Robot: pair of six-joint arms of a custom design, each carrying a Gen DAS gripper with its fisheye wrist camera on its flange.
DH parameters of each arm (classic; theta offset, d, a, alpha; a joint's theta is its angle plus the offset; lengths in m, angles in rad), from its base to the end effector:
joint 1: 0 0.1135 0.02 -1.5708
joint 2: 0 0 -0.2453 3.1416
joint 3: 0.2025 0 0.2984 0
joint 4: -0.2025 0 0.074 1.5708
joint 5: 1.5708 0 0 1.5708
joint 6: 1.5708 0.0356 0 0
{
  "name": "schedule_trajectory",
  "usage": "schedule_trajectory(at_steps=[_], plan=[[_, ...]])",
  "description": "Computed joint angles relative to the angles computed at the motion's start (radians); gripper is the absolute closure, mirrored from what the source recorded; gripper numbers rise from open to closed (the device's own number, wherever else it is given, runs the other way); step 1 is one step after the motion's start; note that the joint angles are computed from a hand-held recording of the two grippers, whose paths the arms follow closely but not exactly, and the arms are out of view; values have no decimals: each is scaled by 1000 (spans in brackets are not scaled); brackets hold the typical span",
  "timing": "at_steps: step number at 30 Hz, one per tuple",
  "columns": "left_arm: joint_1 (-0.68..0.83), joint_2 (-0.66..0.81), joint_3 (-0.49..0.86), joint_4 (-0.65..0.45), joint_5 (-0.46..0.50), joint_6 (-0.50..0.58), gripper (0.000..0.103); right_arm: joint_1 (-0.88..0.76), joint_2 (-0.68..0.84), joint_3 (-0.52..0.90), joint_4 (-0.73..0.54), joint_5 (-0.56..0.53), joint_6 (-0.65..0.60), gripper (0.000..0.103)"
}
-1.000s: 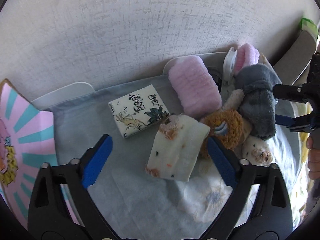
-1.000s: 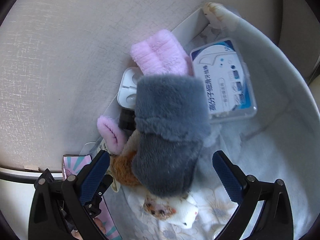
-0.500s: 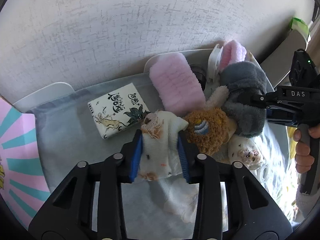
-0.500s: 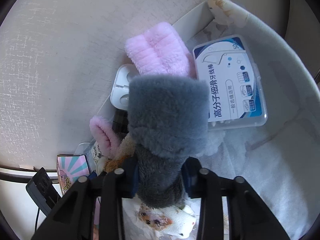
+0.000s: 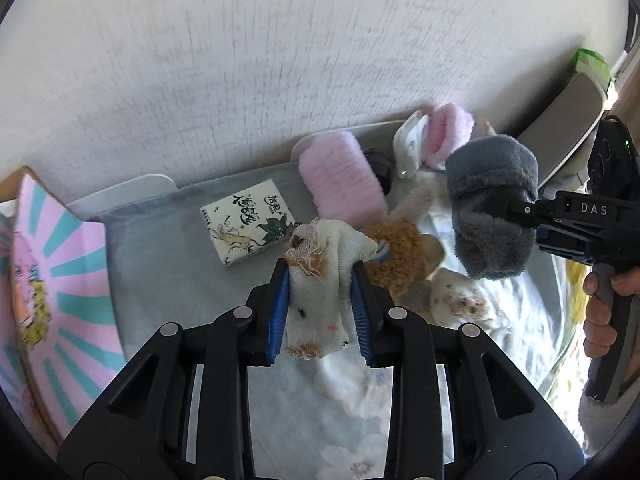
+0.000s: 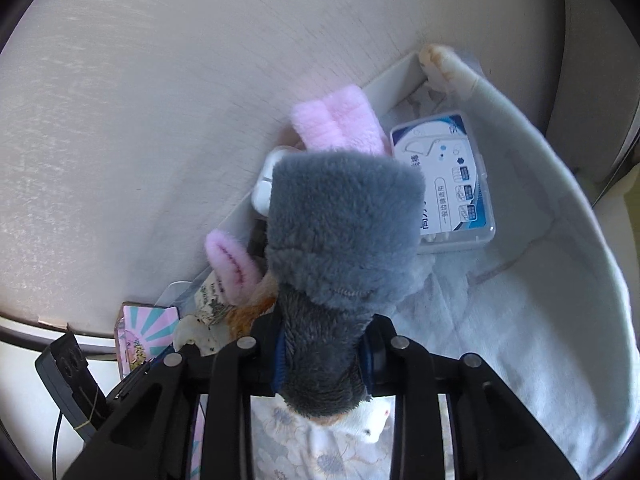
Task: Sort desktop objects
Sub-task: 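Lift the white sock with the left tool while the right tool grasps the grey plush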
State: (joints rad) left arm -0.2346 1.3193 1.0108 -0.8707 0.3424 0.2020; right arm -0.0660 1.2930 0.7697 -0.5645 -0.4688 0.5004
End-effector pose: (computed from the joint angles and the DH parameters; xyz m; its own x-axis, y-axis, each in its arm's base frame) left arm 0.2858 -0.0806 0.2201 -0.8118 0.3883 -0.4362 0.5170 0.8252 -0.2275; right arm 0.2855 -0.0028 0.1616 -0.8476 0.4850 -0.2155 0.2919 0.7651 0.5739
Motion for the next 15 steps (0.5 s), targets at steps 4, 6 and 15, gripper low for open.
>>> schedule_trajectory(at_steps=[4, 6, 15], plan=[[12, -50, 27, -98, 1, 3, 77, -29, -77, -6, -66, -5, -46, 76], [26, -86, 31, -133, 11, 2, 77, -33, -123, -1, -107, -4, -67, 76], [146, -222, 93, -265, 30, 54, 77, 76, -225, 117, -212, 90, -114, 76]])
